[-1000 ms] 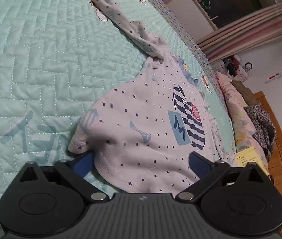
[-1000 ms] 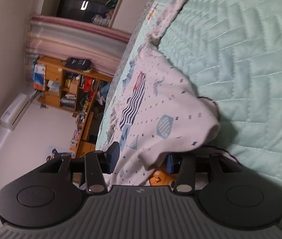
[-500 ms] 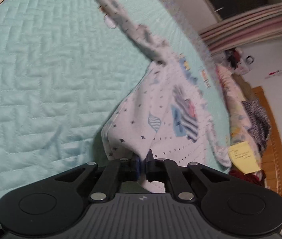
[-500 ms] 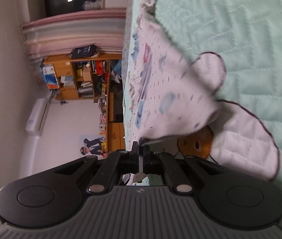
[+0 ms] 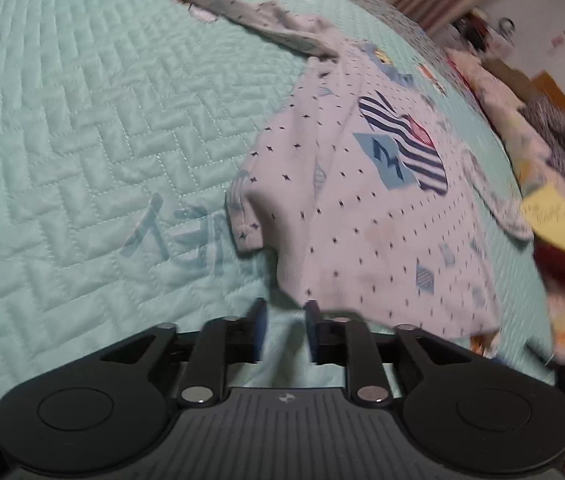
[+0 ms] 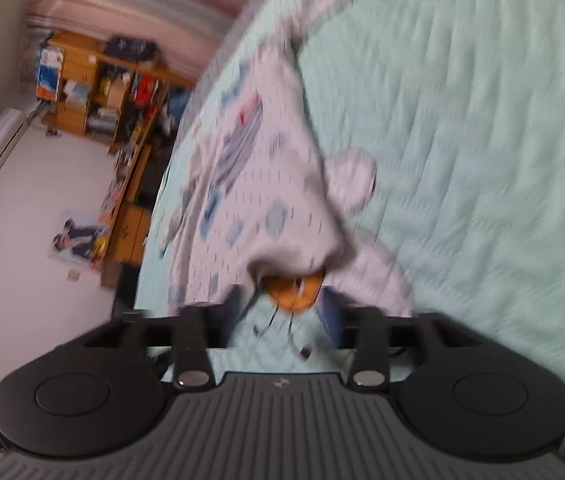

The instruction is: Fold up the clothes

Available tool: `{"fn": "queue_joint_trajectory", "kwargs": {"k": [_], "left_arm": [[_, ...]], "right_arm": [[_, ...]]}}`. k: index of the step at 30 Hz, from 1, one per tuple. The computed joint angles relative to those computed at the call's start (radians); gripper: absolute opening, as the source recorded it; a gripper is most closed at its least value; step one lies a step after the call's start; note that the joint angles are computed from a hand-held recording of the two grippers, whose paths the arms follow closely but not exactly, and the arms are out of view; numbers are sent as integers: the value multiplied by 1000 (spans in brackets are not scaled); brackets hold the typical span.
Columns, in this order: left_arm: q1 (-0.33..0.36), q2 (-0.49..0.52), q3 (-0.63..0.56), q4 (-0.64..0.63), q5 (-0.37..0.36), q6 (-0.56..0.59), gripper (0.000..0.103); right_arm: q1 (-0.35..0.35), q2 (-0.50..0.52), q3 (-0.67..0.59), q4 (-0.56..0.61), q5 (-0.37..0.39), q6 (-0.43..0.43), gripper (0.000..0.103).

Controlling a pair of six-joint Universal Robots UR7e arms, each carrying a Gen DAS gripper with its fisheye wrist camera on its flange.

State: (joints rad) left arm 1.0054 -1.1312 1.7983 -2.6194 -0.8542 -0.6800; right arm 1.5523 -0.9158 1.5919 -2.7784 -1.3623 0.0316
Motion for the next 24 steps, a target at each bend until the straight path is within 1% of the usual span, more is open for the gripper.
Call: {"fn": "queue_joint_trajectory", "kwargs": {"k": [1, 2, 3, 5, 6, 7, 8, 9, 11, 12, 13, 14, 15, 16, 17, 19, 21, 23, 24], "left_arm": [[-13, -14, 18, 7, 27, 3, 41], [-25, -22, 29, 15, 61, 1, 44], [-34, -25, 34, 15, 93, 2, 47], [-45, -30, 39, 10, 146, 2, 48], [-44, -29, 38, -3, 155, 5, 48], [-42, -30, 35, -17, 156, 5, 48], [-39, -28, 30, -26, 163, 2, 49], [-36, -25, 24, -31, 173, -1, 51], [-31, -10, -4, -1, 209, -17, 56], [-25, 0, -20, 7, 218, -12, 60], [-17, 10, -37, 12, 226, -5, 62], [-9, 20, -52, 14, 230, -1, 63], [-1, 29, -68, 14, 232, 5, 65], [8, 37, -78, 1, 223, 17, 66], [16, 44, -89, -4, 215, 16, 67], [31, 56, -104, -31, 195, 31, 68], [38, 65, -113, -60, 199, 49, 69], [51, 72, -126, -80, 181, 66, 75], [58, 74, -137, -64, 164, 65, 76]], "right_arm": [[5, -5, 11, -50, -27, 8, 72], [7, -5, 12, -84, -45, 3, 72], [8, 10, -8, -76, -47, -14, 72], [8, 48, -66, -24, -43, -52, 72], [9, 67, -95, 3, -42, -71, 72], [2, 82, -120, 28, -26, -84, 70], [-3, 99, -143, 32, -11, -74, 67], [-7, 112, -156, 26, 3, -50, 66], [-16, 128, -177, 34, 38, -15, 61], [-17, 135, -187, 49, 48, -19, 60], [-17, 141, -198, 67, 53, -30, 55], [-18, 148, -214, 96, 69, -45, 45], [-22, 154, -224, 125, 91, -45, 38], [-29, 160, -231, 154, 115, -42, 20], [-33, 161, -226, 152, 125, -35, 5], [-40, 159, -204, 128, 137, -19, 3], [-43, 150, -188, 116, 145, -9, 4], [-44, 141, -174, 105, 151, 0, 4], [-44, 135, -167, 98, 150, 12, 4]]}}
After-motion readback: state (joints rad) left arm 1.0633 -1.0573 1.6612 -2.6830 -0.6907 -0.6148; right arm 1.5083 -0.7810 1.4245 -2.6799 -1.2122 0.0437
